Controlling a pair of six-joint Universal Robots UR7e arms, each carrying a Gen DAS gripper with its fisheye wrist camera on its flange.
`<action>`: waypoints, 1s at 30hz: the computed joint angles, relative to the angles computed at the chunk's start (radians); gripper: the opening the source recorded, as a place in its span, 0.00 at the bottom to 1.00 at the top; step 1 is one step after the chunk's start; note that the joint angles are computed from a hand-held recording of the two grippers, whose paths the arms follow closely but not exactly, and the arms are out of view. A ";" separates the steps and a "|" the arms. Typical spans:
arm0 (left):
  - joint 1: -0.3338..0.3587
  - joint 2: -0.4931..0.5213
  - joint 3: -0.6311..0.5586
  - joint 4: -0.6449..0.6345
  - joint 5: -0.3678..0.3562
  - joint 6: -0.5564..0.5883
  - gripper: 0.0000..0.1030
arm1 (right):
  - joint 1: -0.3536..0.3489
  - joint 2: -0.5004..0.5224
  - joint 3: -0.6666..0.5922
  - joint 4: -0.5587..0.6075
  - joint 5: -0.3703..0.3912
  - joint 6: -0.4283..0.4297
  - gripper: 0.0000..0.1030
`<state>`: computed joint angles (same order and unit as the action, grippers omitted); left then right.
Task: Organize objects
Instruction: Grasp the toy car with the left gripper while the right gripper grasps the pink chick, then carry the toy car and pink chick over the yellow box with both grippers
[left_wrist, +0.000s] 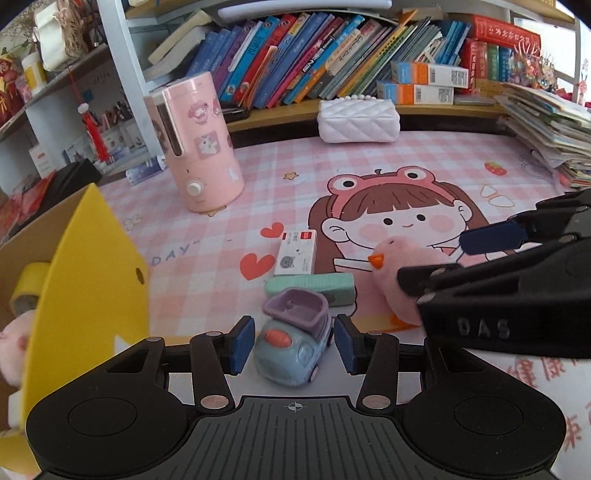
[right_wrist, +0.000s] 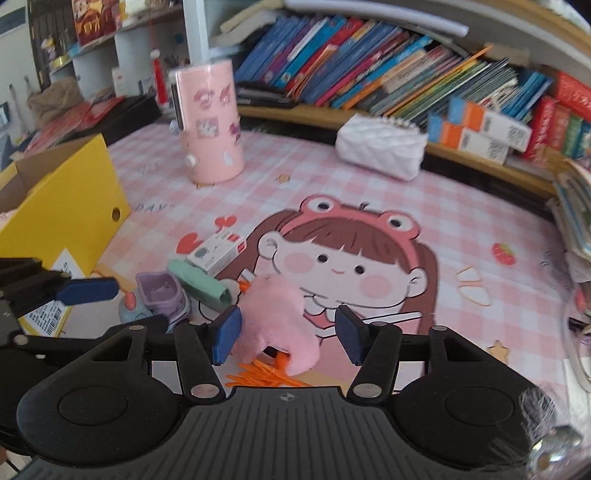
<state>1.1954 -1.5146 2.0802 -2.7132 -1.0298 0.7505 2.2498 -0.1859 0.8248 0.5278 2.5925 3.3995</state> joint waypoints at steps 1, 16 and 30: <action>0.000 0.009 0.002 -0.014 0.005 0.007 0.45 | -0.003 -0.001 0.000 -0.004 -0.010 -0.007 0.54; 0.040 0.024 -0.028 0.012 -0.079 0.029 0.37 | -0.051 0.062 -0.143 0.182 -0.111 0.065 0.49; 0.068 -0.180 -0.038 0.220 -0.166 -0.106 0.36 | -0.051 0.120 -0.215 0.226 -0.066 0.034 0.49</action>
<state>1.2633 -1.6947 2.0424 -2.4930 -1.1960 0.6449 2.1988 -0.0663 0.6102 0.7541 2.5263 3.4330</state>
